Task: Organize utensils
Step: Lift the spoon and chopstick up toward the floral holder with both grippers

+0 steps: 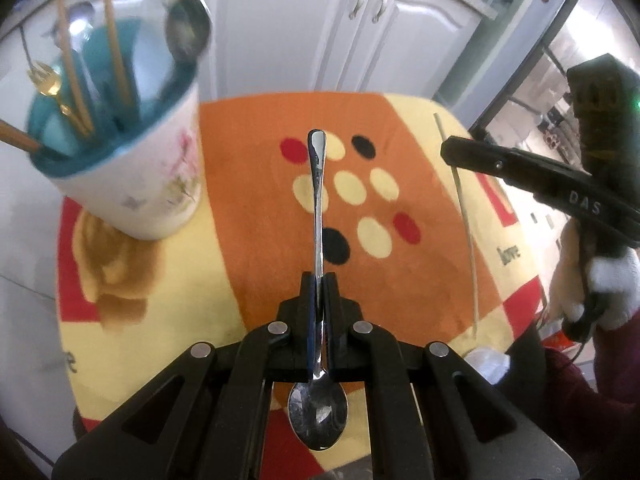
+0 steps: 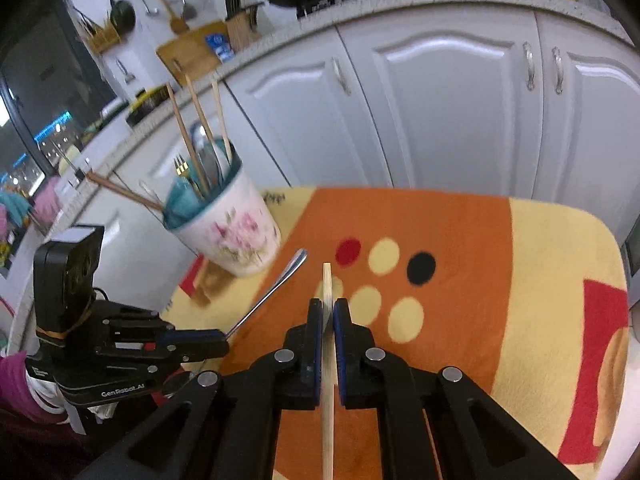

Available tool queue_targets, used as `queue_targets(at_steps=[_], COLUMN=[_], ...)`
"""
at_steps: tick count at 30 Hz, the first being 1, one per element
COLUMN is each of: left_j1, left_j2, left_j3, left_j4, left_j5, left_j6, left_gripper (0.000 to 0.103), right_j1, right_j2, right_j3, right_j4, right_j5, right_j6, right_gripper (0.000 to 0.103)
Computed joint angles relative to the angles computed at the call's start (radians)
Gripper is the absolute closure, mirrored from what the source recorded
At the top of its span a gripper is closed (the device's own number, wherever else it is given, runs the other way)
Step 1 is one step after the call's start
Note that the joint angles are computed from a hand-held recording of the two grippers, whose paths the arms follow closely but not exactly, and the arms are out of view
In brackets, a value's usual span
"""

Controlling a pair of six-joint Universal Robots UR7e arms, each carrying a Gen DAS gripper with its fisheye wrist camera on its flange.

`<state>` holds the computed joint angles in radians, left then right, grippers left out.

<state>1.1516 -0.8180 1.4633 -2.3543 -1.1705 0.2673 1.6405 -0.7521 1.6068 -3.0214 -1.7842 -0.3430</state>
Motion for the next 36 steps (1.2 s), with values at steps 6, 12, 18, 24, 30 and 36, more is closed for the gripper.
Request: queue_targets(at_steps=[6,12,18,24,30,36], left_j1=[-0.011,-0.012,0.001,0.017,0.027,0.032], left_j2=[-0.042,-0.050,-0.025,0.023,0.051,0.066], left_j3=[-0.002,-0.052,-0.137,-0.211,-0.242,-0.265], left_j4=[-0.067,-0.148,-0.195,-0.289,-0.328,-0.343], left_j5=[-0.043,-0.060,-0.052,-0.046,-0.032,-0.021], left_j6=[-0.005,-0.004,-0.024,-0.051,-0.059,-0.046], left_gripper=[0.101,0.101,0.101,0.101,0.101,0.101], right_j1=[0.025,0.064,0.115,0.149,0.158,0.151], right_j2=[-0.014,0.013,0.101,0.237,0.373,0.479], right_j3=[-0.020,-0.104,-0.258,-0.464,-0.661,-0.809], right_j4=[-0.043,-0.051,-0.047,-0.041,-0.009,0.019], right_j5=[0.058,0.130,0.180,0.206,0.211,0.205], right_j6=[-0.012,-0.025,-0.057,-0.071,-0.056,-0.060], right_gripper=[0.098,0.098,0.098,0.098,0.098,0.098])
